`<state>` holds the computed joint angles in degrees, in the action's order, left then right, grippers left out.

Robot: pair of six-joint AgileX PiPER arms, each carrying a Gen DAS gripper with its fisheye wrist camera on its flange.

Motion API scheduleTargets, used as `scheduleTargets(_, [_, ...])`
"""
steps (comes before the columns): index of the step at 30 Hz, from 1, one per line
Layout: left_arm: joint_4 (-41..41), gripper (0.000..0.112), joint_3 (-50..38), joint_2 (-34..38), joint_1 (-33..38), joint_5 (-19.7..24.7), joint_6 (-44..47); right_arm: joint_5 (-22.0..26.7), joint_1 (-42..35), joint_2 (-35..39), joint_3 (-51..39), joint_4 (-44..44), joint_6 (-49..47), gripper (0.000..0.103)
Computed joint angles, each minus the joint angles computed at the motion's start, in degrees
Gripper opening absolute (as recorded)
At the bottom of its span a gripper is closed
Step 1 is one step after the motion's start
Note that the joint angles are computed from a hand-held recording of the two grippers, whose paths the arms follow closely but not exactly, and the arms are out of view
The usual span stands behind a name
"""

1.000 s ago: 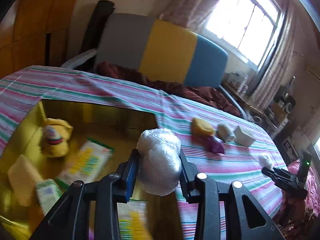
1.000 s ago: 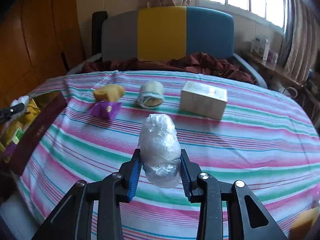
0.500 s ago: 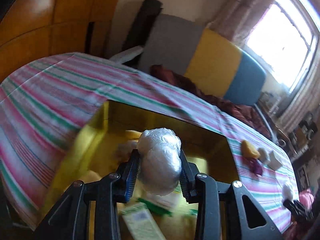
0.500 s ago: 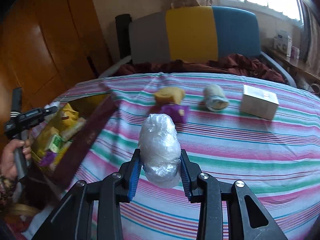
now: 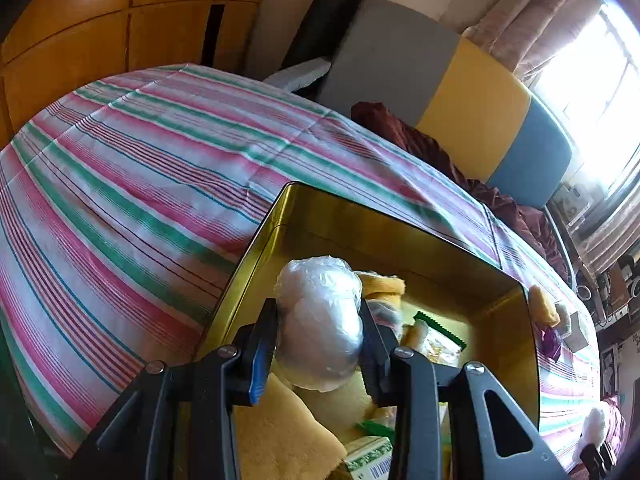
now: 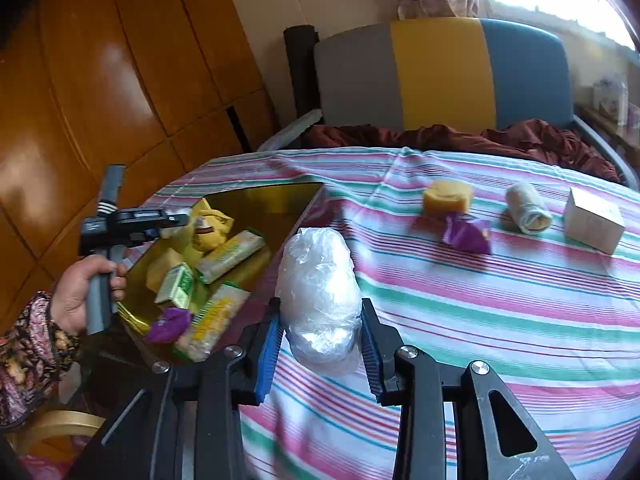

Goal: Organize objects
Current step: 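Open the left tool to drop its bundle while the right tool releases its bundle into the tray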

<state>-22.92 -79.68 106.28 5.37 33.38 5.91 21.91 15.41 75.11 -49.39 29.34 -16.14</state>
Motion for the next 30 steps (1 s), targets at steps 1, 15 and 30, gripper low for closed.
scheduleTargets(1, [0.92, 0.037, -0.70, 0.61, -0.04, 0.56, -0.72, -0.15, 0.70, 0.11, -0.21, -0.56, 0.91, 0.037])
scheduleTargets(15, [12.93, 0.057, 6.02, -5.45, -2.51, -6.85, -11.94, -0.48, 7.34, 2.23, -3.66, -7.42, 9.95, 0.038])
scheduleTargets(30, [-3.76, 0.063, 15.62, -15.96, -4.63, -11.13, -4.64, 4.25, 14.81, 13.47, -15.13, -18.08, 21.85, 0.038])
